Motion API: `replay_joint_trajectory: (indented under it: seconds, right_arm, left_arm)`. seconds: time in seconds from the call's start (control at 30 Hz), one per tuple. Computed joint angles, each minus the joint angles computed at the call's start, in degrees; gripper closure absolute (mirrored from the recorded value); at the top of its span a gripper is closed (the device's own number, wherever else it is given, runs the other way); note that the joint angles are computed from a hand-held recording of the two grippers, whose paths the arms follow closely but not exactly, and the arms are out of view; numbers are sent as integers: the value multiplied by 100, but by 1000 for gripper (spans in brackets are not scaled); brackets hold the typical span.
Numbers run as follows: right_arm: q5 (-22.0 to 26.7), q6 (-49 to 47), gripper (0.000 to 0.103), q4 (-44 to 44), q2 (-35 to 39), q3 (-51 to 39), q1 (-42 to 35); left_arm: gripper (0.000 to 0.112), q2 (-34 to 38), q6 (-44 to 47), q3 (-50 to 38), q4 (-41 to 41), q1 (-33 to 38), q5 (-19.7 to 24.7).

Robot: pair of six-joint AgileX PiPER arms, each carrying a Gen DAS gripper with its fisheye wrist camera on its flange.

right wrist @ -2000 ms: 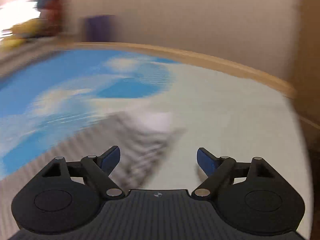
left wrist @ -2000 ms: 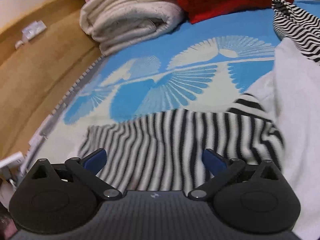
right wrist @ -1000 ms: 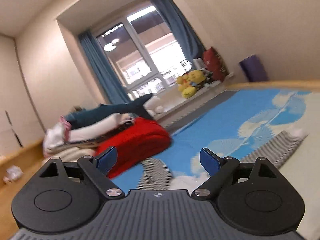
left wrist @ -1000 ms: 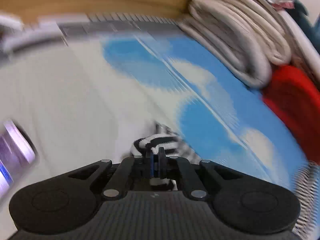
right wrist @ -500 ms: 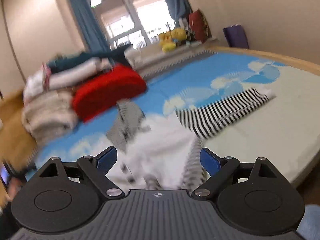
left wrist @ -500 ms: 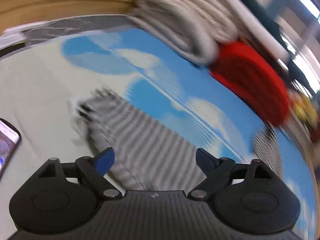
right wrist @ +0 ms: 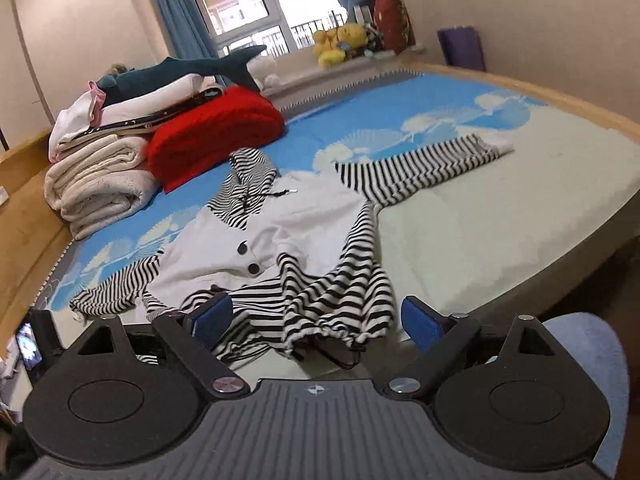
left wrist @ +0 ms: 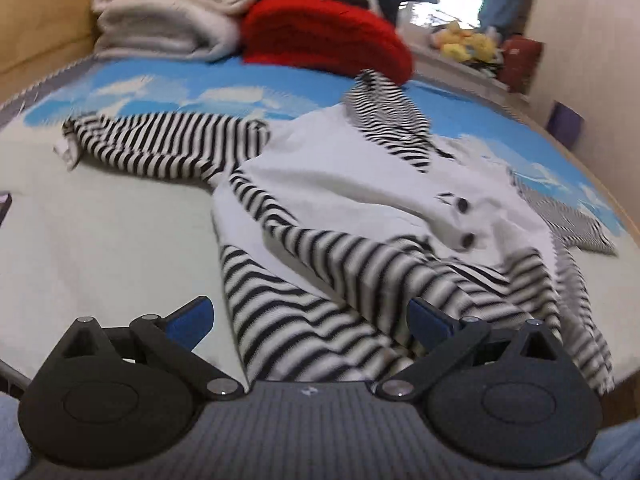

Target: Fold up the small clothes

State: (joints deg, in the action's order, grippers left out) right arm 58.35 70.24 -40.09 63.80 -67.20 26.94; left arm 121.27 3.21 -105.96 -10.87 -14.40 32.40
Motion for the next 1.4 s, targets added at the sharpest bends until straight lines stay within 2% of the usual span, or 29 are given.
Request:
replay_joint_trajectory:
  seconds: [0.03, 0.13, 0.23, 0.37, 0.5, 0.63, 0.77, 0.93, 1.03, 1.1, 1.2, 1.3, 1.4]
  right_arm:
    - [51, -23, 11, -6, 39, 50, 42]
    - [-284, -170, 11, 405, 3, 353, -163]
    - [-613, -386, 11, 854, 21, 561, -456]
    - [-1070, -1214, 11, 1555, 345, 652, -939]
    - [-1355, -2853, 11, 2539, 1034, 453, -1437]
    - [-1462, -3285, 11, 2665, 1579, 316, -1506]
    - [-1208, -3761, 11, 2712, 1927, 150, -1395]
    - [-1334, -3542, 11, 2566, 2187, 129, -1411]
    - [-1629, -3448, 11, 2586, 2139, 197, -1531]
    - [-1856, -3336, 11, 2471, 2090, 290, -1575]
    - [-2188, -3089, 11, 2238, 1982, 543, -1635]
    - [-2359, -3426, 11, 2558, 1973, 718, -1812]
    - [-2433, -3029, 11, 2123, 2027, 794, -1862]
  left_arm:
    - [10, -239, 291, 456, -243, 5, -300]
    - [10, -773, 845, 1466, -661, -12, -1028]
    - [10, -1130, 1256, 2062, -835, -83, -1374]
    - [10, -1360, 1750, 2358, -972, -149, -1105]
    - [10, -1413, 2336, 2559, -1347, -233, -1016]
    - [10, -1412, 2819, 2775, -1706, -269, -1044]
    - [10, -1164, 2619, 2460, -1234, -409, -659]
    - [10, -982, 2509, 2211, -1091, -515, -442]
    - [10, -1066, 2548, 2375, -1144, -523, -646]
    - [10, -1059, 2292, 2394, -897, -532, -716]
    - [10, -960, 1864, 2231, -595, -482, -591]
    - [10, -895, 1618, 2087, -581, -380, -426]
    - [10, -718, 1274, 1786, -453, -290, -187]
